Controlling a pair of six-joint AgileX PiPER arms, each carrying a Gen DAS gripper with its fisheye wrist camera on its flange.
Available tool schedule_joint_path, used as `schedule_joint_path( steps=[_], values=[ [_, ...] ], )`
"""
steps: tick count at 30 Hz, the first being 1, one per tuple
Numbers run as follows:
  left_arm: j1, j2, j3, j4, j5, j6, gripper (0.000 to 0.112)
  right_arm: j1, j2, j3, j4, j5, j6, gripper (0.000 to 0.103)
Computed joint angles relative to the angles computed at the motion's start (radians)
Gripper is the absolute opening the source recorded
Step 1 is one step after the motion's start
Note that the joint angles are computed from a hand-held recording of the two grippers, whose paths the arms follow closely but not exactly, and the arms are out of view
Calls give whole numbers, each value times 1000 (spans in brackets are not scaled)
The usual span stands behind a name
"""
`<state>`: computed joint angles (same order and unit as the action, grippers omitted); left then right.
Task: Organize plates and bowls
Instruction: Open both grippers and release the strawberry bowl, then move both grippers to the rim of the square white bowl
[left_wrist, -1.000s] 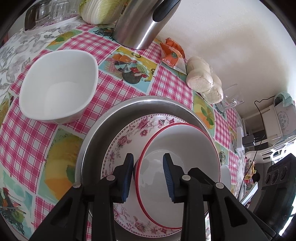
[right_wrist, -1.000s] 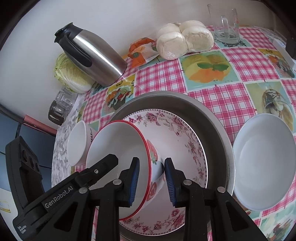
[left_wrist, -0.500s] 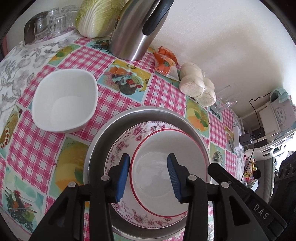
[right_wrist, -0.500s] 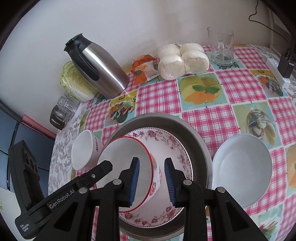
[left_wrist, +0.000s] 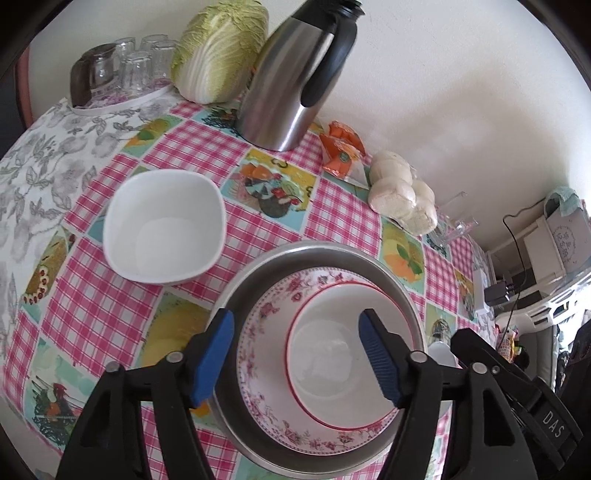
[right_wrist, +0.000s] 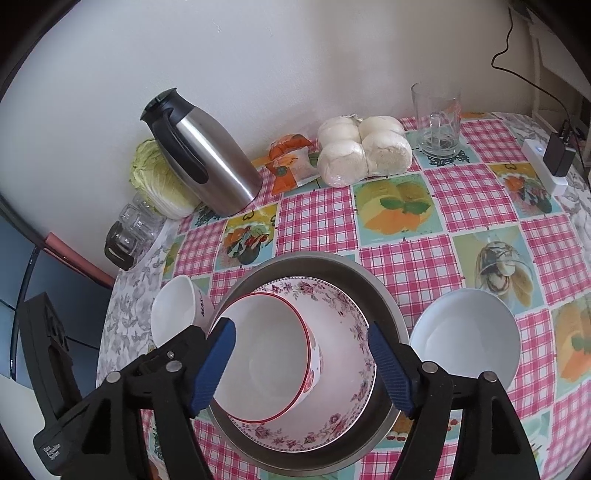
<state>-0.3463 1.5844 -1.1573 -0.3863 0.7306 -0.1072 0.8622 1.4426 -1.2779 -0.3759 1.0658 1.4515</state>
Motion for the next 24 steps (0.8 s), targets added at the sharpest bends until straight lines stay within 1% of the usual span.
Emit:
schedule_joint_path(
  steps=[3, 7, 11, 14, 19, 24],
  values=[
    [17, -16, 13, 13, -24, -20, 79, 9, 6, -13, -16, 15, 3, 80],
    [43, -30, 29, 11, -50, -27, 81, 25, 23, -38, -38, 37, 2, 82],
    [70, -38, 40, 60, -69, -71, 94, 37, 41, -63, -45, 35, -12, 83],
    [95, -50, 51, 108, -83, -119, 94, 48, 60, -85, -48, 33, -17, 83],
    [139, -72, 62, 192, -90, -185, 94, 57, 88, -112, -43, 7, -34, 83],
    [194, -83, 66, 187, -96, -172, 94, 74, 132, -157, -50, 20, -46, 83]
  ],
)
